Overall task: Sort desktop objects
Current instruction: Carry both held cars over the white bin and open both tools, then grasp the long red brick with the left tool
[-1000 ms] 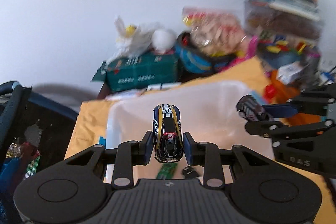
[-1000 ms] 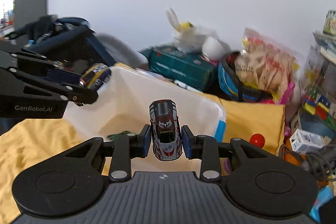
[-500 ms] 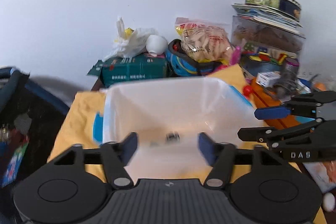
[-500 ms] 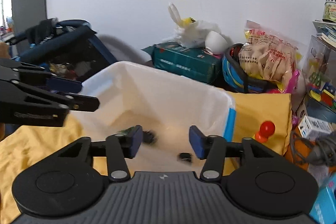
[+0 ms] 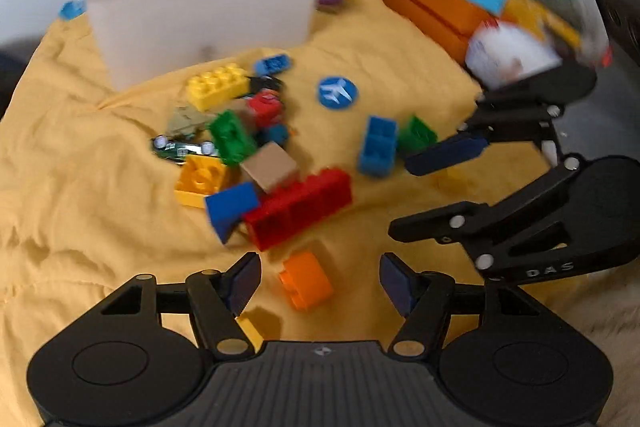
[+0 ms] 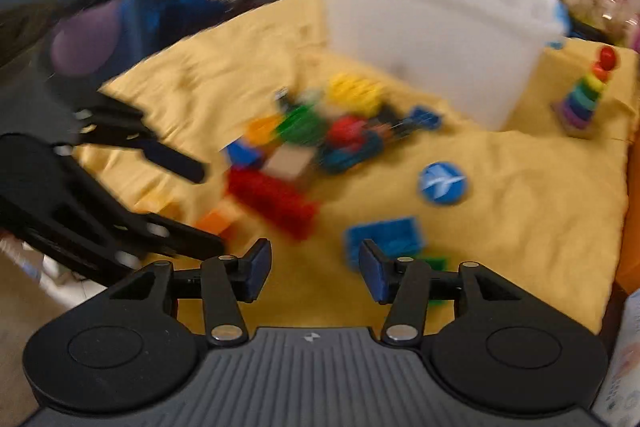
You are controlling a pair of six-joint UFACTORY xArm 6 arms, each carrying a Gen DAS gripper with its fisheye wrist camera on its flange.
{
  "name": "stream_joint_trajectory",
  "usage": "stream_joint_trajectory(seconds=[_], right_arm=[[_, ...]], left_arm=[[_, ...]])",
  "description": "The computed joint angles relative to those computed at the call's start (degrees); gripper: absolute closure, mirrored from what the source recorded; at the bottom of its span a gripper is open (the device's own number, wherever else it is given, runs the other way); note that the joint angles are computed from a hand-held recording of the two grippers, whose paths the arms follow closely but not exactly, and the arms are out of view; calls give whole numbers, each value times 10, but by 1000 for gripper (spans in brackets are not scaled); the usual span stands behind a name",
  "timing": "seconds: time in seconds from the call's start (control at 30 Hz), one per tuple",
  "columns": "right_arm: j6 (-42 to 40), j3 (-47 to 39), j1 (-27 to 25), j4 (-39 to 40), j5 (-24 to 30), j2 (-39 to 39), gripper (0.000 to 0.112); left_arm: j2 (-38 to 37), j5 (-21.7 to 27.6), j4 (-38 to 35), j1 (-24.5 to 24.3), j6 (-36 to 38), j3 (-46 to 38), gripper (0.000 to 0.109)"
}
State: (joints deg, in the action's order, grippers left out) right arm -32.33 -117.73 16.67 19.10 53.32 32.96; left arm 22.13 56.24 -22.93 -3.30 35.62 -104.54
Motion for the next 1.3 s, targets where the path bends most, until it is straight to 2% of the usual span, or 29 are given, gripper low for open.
stream_joint_trajectory(seconds=[0.07,0.17,0.3,0.4,0.47,0.53,0.7,0.77,0.8,0.9,1.0,1.03,1.17,1.3], right_arm=[[3,30,9,-26,-13,-14,63],[29,8,3,-21,25,0,65],[33,48,3,-41,10,-20,65],[29,90,-2,-29,-18,-47,65],[46,111,-4,-44,-60,-60,64],[73,114,-8,-59,-79,-61,64],[118,106,-20,-78,-90,-58,64],[123,115,-22,-79,-95,-62,64],[123,120,-23,-78,-96,-66,64],[126,146,-23,-82,-110,-83,64],[133,158,-27,-85,-120,-89,64],[136,158,-30,-85,-119,-89,64],[141,151,-36,-86,-110,-85,63],[134,146,-39,-81,-104,-82,63]], left_arm=[[-7,-4,2,-5,7,13,40],[-11,-7,7,-7,7,21,40],[-21,-22,12,-6,-2,35,45],[-27,-63,-24,-9,42,38,44],[2,-39,-43,-11,69,-9,44],[36,-20,-28,-18,78,-59,44],[133,49,45,-32,118,-208,50],[144,55,53,-29,109,-224,53],[142,60,53,-28,104,-224,58],[110,60,34,-23,94,-176,61],[43,-19,36,-32,118,-53,61],[36,-15,28,-32,121,-47,61],[27,57,-4,-30,88,-47,60],[-19,20,-3,-37,111,25,61]])
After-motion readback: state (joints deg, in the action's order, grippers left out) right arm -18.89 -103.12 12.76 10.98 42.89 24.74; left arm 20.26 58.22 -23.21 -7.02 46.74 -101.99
